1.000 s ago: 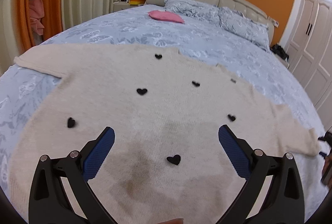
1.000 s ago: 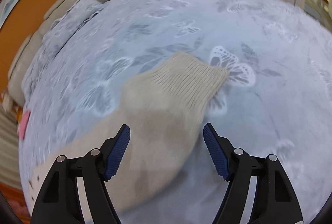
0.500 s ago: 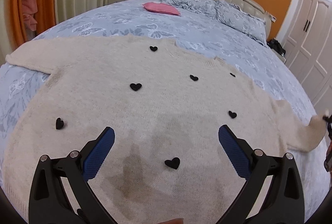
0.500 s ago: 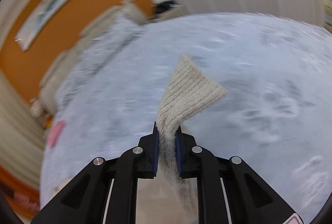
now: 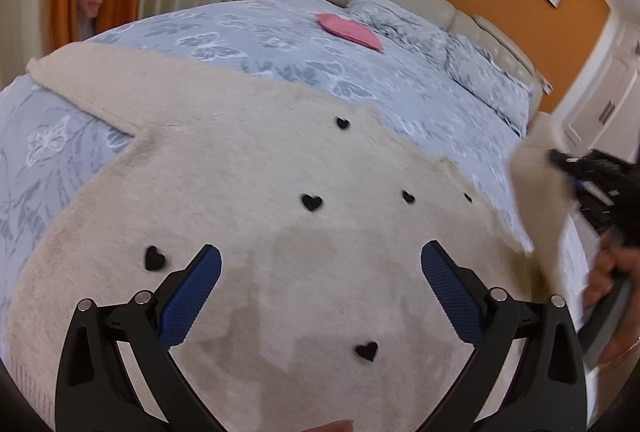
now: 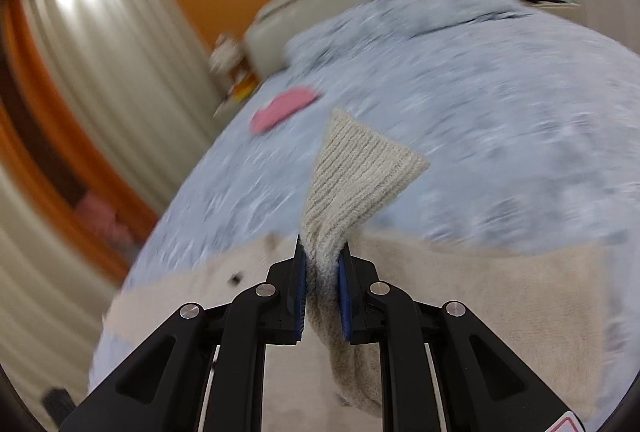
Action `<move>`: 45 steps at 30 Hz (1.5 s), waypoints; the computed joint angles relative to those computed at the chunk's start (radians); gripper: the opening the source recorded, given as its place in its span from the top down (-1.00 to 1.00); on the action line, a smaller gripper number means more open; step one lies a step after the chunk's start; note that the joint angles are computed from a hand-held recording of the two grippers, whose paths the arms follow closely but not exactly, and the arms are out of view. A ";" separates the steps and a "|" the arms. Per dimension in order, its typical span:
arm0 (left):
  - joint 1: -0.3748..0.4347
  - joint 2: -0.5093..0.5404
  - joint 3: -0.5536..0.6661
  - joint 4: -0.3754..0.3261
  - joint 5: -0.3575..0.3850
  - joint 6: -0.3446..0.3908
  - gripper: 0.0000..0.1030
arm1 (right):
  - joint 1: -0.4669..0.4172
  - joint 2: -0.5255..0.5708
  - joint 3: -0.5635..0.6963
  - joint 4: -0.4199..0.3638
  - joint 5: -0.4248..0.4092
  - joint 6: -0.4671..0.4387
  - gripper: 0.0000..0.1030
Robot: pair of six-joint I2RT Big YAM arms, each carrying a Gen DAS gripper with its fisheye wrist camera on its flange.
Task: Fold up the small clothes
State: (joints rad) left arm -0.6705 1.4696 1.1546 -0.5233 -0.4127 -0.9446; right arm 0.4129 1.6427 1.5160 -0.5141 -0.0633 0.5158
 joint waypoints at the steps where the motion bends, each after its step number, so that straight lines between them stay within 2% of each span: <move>1: 0.011 -0.008 -0.008 0.006 0.009 -0.008 -0.90 | 0.036 0.038 0.030 -0.018 -0.001 -0.010 0.75; 4: 0.038 -0.029 -0.030 0.023 0.030 -0.042 -0.90 | 0.111 0.121 0.104 -0.079 0.015 -0.053 0.71; 6: 0.059 -0.043 -0.048 0.042 0.056 -0.072 -0.90 | 0.163 0.198 0.180 -0.160 0.037 -0.101 0.63; 10: 0.093 -0.067 -0.087 0.088 0.112 -0.119 -0.90 | 0.201 0.258 0.227 -0.245 0.010 -0.150 0.57; 12: 0.107 -0.071 -0.098 0.098 0.125 -0.131 -0.90 | 0.203 0.220 0.192 -0.222 0.009 -0.144 0.56; 13: 0.111 -0.070 -0.101 0.101 0.130 -0.137 -0.90 | 0.196 0.150 0.118 -0.169 0.026 -0.120 0.39; 14: 0.116 -0.070 -0.104 0.106 0.136 -0.145 -0.90 | 0.187 0.067 0.033 -0.118 0.067 -0.086 0.23; 15: 0.121 -0.069 -0.109 0.118 0.146 -0.154 -0.90 | 0.181 -0.021 -0.056 -0.084 0.147 -0.042 -0.11; 16: 0.127 -0.066 -0.116 0.141 0.167 -0.169 -0.90 | 0.180 -0.081 -0.114 -0.076 0.224 -0.005 -0.22; 17: 0.128 -0.062 -0.117 0.155 0.182 -0.177 -0.90 | 0.175 -0.152 -0.181 -0.085 0.312 0.034 -0.22; 18: 0.130 -0.055 -0.116 0.172 0.201 -0.183 -0.90 | 0.169 -0.193 -0.217 -0.111 0.365 0.060 -0.22; 19: 0.130 -0.043 -0.107 0.183 0.221 -0.184 -0.90 | 0.157 -0.248 -0.265 -0.183 0.455 0.119 -0.23; 20: 0.129 -0.035 -0.102 0.201 0.235 -0.177 -0.90 | 0.143 -0.284 -0.303 -0.234 0.504 0.179 -0.24; 21: 0.128 -0.023 -0.093 0.223 0.242 -0.162 -0.90 | 0.119 -0.321 -0.355 -0.244 0.500 0.230 -0.25; 23: 0.132 0.037 -0.033 0.224 0.250 -0.119 -0.90 | 0.073 -0.355 -0.425 -0.207 0.433 0.254 -0.25; 25: 0.144 0.127 0.060 0.164 0.292 -0.099 -0.90 | 0.036 -0.327 -0.440 -0.206 0.382 0.232 -0.25; 26: 0.154 0.180 0.114 0.122 0.337 -0.096 -0.90 | 0.023 -0.307 -0.441 -0.193 0.357 0.201 -0.25; 27: 0.157 0.204 0.135 0.111 0.360 -0.092 -0.89 | 0.019 -0.294 -0.445 -0.179 0.343 0.184 -0.24; 28: 0.157 0.243 0.178 0.075 0.369 -0.074 -0.88 | 0.008 -0.269 -0.438 -0.165 0.323 0.163 -0.24; 29: 0.149 0.264 0.211 0.043 0.331 -0.048 -0.86 | 0.000 -0.247 -0.432 -0.156 0.305 0.158 -0.24; 30: 0.143 0.272 0.227 0.036 0.302 -0.023 -0.56 | -0.004 -0.229 -0.424 -0.155 0.294 0.167 -0.25; 31: 0.142 0.283 0.246 0.045 0.306 0.027 0.19 | -0.006 -0.223 -0.420 -0.155 0.292 0.177 -0.25; 32: 0.151 0.288 0.252 0.068 0.353 0.057 0.59 | -0.007 -0.225 -0.427 -0.141 0.286 0.195 -0.25; 33: 0.164 0.290 0.254 0.090 0.400 0.058 0.84 | -0.006 -0.231 -0.433 -0.126 0.282 0.210 -0.25; 34: 0.176 0.277 0.239 0.123 0.418 0.024 0.85 | -0.004 -0.232 -0.434 -0.116 0.283 0.214 -0.25; 36: 0.187 0.221 0.177 0.189 0.373 -0.017 0.85 | -0.002 -0.242 -0.437 -0.095 0.285 0.207 -0.25; 37: 0.194 0.201 0.155 0.198 0.355 -0.020 0.86 | 0.004 -0.250 -0.439 -0.089 0.290 0.201 -0.25; 39: 0.208 0.177 0.118 0.194 0.314 -0.023 0.85 | 0.010 -0.261 -0.446 -0.075 0.296 0.207 -0.25; 40: 0.220 0.177 0.103 0.168 0.305 -0.024 0.85 | 0.010 -0.257 -0.444 -0.073 0.290 0.210 -0.25; 42: 0.235 0.188 0.076 0.158 0.332 -0.035 0.85 | 0.007 -0.237 -0.435 -0.084 0.259 0.212 -0.25; 43: 0.239 0.182 0.040 0.202 0.353 -0.048 0.85 | 0.008 -0.223 -0.432 -0.092 0.249 0.214 -0.25; 44: 0.237 0.169 0.005 0.255 0.350 -0.053 0.84 | 0.009 -0.217 -0.432 -0.091 0.247 0.215 -0.25; 45: 0.231 0.162 -0.010 0.278 0.337 -0.051 0.82 | 0.010 -0.208 -0.432 -0.083 0.239 0.212 -0.24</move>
